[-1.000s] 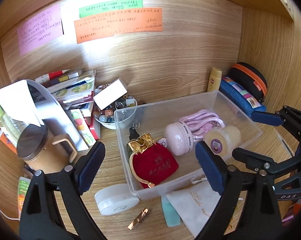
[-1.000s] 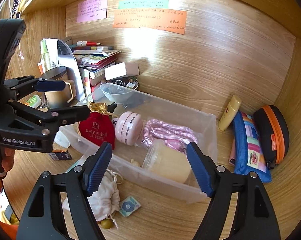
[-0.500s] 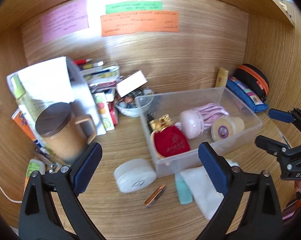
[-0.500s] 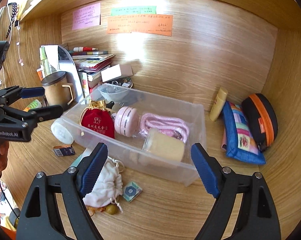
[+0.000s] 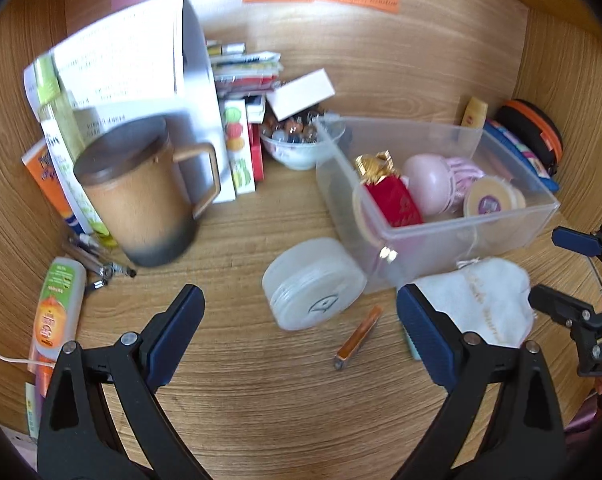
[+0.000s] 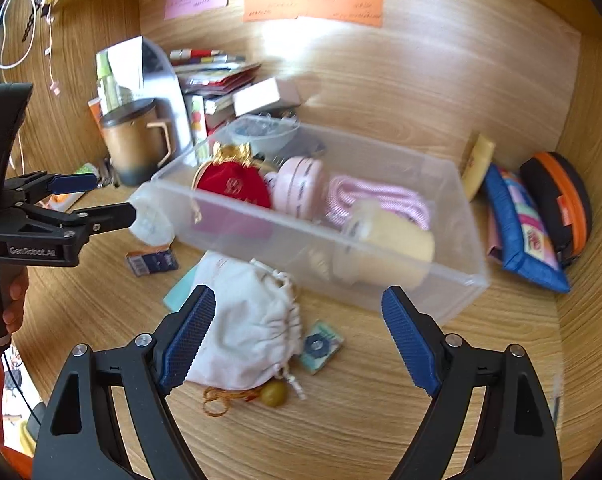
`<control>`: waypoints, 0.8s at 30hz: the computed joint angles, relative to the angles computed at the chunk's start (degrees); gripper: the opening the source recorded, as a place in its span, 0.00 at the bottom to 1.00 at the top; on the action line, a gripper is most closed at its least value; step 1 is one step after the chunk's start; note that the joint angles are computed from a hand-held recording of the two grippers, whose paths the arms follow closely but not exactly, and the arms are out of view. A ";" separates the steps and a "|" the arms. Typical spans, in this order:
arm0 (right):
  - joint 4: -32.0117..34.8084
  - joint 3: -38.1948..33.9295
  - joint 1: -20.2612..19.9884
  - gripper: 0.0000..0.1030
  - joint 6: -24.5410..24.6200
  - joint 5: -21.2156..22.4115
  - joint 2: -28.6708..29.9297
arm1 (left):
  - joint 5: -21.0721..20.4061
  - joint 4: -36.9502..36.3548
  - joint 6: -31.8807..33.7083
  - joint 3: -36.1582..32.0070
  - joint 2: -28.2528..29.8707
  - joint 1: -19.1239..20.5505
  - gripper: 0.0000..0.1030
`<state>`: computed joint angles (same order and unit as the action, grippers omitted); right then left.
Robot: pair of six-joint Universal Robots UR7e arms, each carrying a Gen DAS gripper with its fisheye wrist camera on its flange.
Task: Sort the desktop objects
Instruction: 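Withdraw both tools from the box toward the white cloth bag and round container, then grasp the round translucent container with the left tool while the right tool grasps the white cloth bag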
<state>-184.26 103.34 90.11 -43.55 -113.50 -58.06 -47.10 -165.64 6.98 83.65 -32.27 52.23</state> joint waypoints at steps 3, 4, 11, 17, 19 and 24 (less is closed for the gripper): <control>0.77 -0.15 0.12 0.81 0.09 -0.79 0.88 | -0.43 1.63 -0.53 -0.89 0.48 0.89 0.95; 1.06 -0.18 0.15 0.81 0.16 -0.97 1.10 | -0.83 2.00 -0.62 -1.13 0.58 1.15 0.95; 3.64 -1.16 0.07 0.81 1.72 -1.58 2.49 | -5.08 7.19 -2.49 -4.71 1.71 3.37 0.95; 4.50 -1.67 0.14 0.81 1.67 -2.15 3.32 | -5.99 8.59 -2.28 -5.95 2.59 3.72 0.95; 4.98 -1.93 0.14 0.81 1.69 -2.25 3.56 | -5.40 9.04 -2.11 -6.70 3.16 3.72 0.95; 5.45 -2.47 0.24 0.81 1.36 -2.85 4.26 | -6.08 10.89 -3.06 -8.51 3.81 4.43 0.95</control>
